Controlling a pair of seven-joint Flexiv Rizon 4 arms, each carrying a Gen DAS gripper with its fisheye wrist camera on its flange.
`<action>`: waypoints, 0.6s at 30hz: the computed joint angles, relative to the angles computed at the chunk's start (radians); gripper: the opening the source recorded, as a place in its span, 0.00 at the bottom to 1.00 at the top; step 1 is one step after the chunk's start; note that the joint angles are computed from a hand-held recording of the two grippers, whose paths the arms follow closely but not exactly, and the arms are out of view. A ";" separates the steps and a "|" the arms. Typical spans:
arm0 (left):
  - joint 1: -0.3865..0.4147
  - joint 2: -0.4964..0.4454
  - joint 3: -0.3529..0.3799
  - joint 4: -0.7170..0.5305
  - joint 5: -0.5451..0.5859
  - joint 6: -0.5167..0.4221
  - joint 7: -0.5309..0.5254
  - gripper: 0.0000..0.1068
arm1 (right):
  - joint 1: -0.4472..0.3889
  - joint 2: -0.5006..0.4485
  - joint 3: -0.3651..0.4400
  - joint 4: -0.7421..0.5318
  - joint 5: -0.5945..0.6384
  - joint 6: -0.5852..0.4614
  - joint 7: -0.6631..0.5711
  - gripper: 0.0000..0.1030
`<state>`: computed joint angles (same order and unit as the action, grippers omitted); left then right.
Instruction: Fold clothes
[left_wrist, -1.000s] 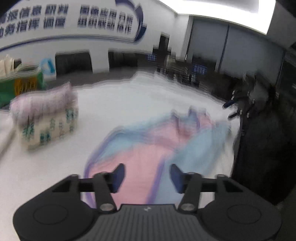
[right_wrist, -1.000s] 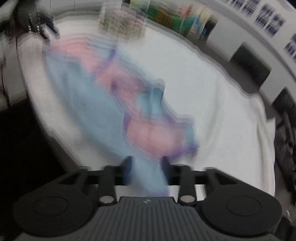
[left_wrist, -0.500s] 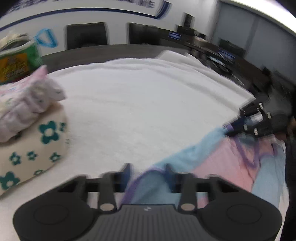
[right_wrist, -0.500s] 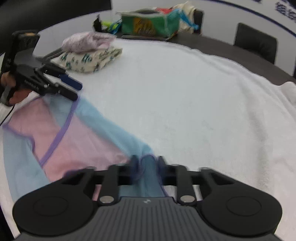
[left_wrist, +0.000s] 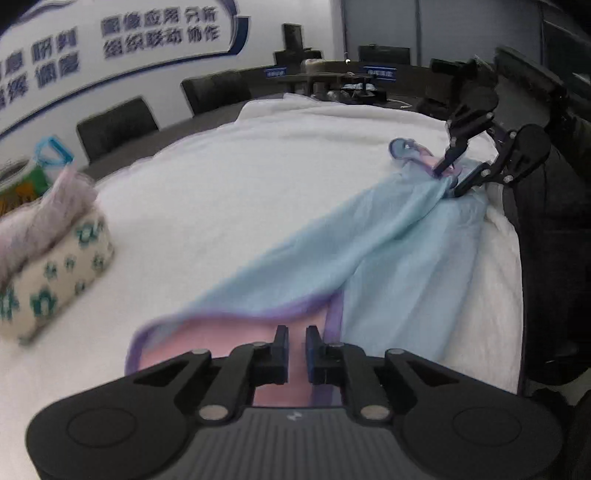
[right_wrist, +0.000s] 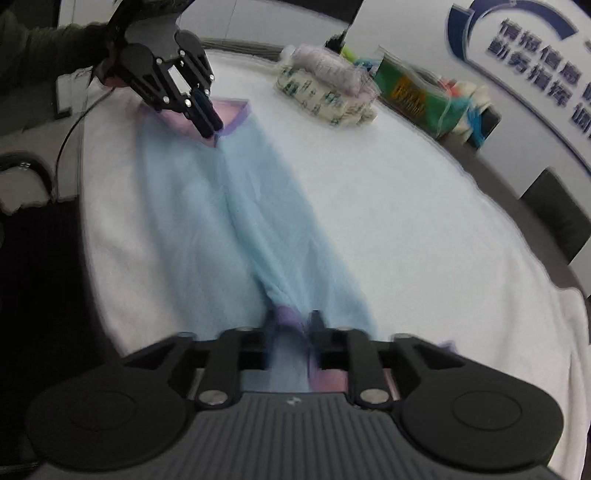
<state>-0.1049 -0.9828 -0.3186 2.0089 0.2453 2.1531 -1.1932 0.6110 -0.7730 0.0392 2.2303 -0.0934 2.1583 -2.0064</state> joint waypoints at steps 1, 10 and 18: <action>0.040 -0.009 -0.031 0.010 0.018 0.022 -0.024 0.11 | -0.063 0.008 0.042 0.006 -0.023 0.021 0.038 0.41; -0.011 -0.044 -0.003 -0.096 -0.039 0.081 -0.141 0.36 | -0.252 -0.059 0.076 -0.189 -0.018 -0.089 0.455 0.39; -0.095 -0.054 0.068 -0.114 -0.140 0.031 -0.151 0.34 | 0.167 -0.112 -0.149 -0.085 0.421 0.213 0.214 0.03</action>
